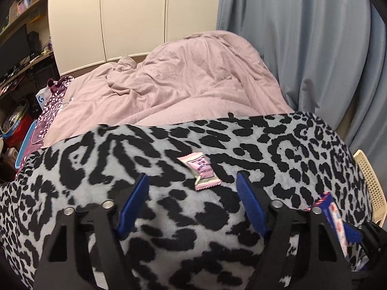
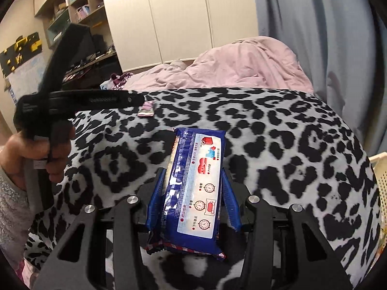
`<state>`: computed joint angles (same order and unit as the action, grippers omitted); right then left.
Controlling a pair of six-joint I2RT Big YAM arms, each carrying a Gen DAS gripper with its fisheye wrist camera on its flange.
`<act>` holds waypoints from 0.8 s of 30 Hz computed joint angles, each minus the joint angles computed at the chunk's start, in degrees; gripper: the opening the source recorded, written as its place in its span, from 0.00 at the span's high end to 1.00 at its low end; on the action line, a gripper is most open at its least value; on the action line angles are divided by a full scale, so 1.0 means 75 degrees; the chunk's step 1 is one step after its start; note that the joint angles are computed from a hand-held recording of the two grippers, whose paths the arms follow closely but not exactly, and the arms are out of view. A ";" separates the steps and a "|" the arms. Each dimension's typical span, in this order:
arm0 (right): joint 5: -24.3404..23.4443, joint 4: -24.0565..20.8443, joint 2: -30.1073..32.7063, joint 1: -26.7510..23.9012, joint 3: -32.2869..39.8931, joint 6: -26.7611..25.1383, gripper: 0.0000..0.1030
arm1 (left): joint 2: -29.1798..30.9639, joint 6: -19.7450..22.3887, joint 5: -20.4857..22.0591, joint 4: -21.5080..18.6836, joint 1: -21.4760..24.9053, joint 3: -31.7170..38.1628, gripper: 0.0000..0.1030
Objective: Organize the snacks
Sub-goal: 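Grasp the small pink candy with left tool while right tool lifts the blue packet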
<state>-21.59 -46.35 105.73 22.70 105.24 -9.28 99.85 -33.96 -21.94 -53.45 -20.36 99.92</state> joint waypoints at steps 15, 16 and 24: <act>-0.0348 0.0149 0.0036 -0.0261 -0.0058 0.0250 0.55 | 0.0962 0.0073 -0.0012 -0.0593 0.0156 0.0984 0.69; -0.0350 0.0155 0.0034 -0.0262 -0.0063 0.0261 0.55 | 0.0970 0.0073 -0.0019 -0.0593 0.0169 0.1000 0.73; -0.0315 0.0316 -0.0104 -0.0324 -0.0222 0.0358 0.55 | 0.0701 0.0143 -0.0147 -0.0309 0.0100 0.0631 0.75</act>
